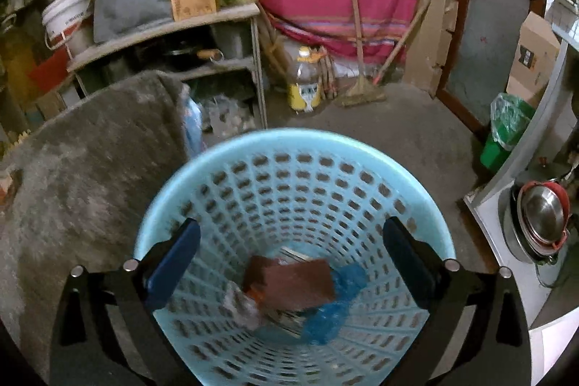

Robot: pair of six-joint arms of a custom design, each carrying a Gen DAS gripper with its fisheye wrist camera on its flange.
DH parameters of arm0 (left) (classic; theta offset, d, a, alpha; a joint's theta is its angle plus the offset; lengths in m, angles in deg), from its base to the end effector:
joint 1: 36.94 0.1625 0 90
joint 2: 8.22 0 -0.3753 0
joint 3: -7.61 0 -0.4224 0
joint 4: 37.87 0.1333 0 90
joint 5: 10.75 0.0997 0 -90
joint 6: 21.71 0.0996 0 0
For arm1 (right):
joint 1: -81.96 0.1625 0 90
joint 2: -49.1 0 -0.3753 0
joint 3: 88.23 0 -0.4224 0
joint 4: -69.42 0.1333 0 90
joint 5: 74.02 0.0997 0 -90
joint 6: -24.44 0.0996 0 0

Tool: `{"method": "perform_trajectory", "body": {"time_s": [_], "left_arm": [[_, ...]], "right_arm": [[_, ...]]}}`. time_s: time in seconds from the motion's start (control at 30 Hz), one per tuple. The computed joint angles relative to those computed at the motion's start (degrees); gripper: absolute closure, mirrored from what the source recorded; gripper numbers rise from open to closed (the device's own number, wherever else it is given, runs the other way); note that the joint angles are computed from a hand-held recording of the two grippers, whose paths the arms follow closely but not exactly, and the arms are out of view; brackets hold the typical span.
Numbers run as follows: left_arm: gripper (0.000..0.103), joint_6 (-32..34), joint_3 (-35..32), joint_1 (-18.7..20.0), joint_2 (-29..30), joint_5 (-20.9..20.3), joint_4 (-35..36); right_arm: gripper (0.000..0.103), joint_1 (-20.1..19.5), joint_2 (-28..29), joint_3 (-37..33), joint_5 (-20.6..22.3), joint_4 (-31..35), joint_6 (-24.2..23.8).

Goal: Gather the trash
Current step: 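Open the right tool to drop the maroon pad into the basket, then move the left tool to the table and grasp the orange-printed clear wrapper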

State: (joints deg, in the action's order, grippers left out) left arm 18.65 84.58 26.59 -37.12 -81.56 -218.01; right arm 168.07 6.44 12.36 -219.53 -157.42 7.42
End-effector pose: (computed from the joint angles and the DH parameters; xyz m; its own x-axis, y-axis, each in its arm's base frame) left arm -0.1847 -0.7435 0.0266 -0.5047 0.6009 -0.6198 0.8632 0.3614 -0.3525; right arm 0.0121 -0.5769 0.1459 -0.4916 0.7522 0.4388 -0.1368 0.4310 -0.8919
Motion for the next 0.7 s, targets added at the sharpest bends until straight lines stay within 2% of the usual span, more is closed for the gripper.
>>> {"method": "perform_trajectory", "body": {"time_s": [0.2,0.37,0.47,0.53,0.63,0.7], "left_arm": [[0.006,0.1,-6.2,3.3,1.3,2.1,0.7],[0.006,-0.8,-12.6,6.2,4.0,3.7,3.8],[0.007,-1.2,-18.7,7.9,6.9,5.6,8.8],[0.015,-1.7,-21.1,8.6,7.9,6.1,11.8],[0.02,-2.8,-25.2,9.6,9.9,7.1,16.5],[0.03,-3.3,-27.6,10.0,11.2,8.0,19.1]], "right_arm": [[0.004,3.0,6.4,-9.0,2.0,1.5,-2.4],[0.004,4.5,12.8,-18.7,1.8,8.7,-3.2],[0.004,5.3,16.0,-23.5,1.9,12.2,-3.8],[0.004,5.8,17.6,-25.9,1.9,13.4,-4.3],[0.004,6.2,19.5,-28.8,2.1,16.1,-4.0],[0.004,6.3,20.4,-30.4,2.6,18.2,-2.6]]}}
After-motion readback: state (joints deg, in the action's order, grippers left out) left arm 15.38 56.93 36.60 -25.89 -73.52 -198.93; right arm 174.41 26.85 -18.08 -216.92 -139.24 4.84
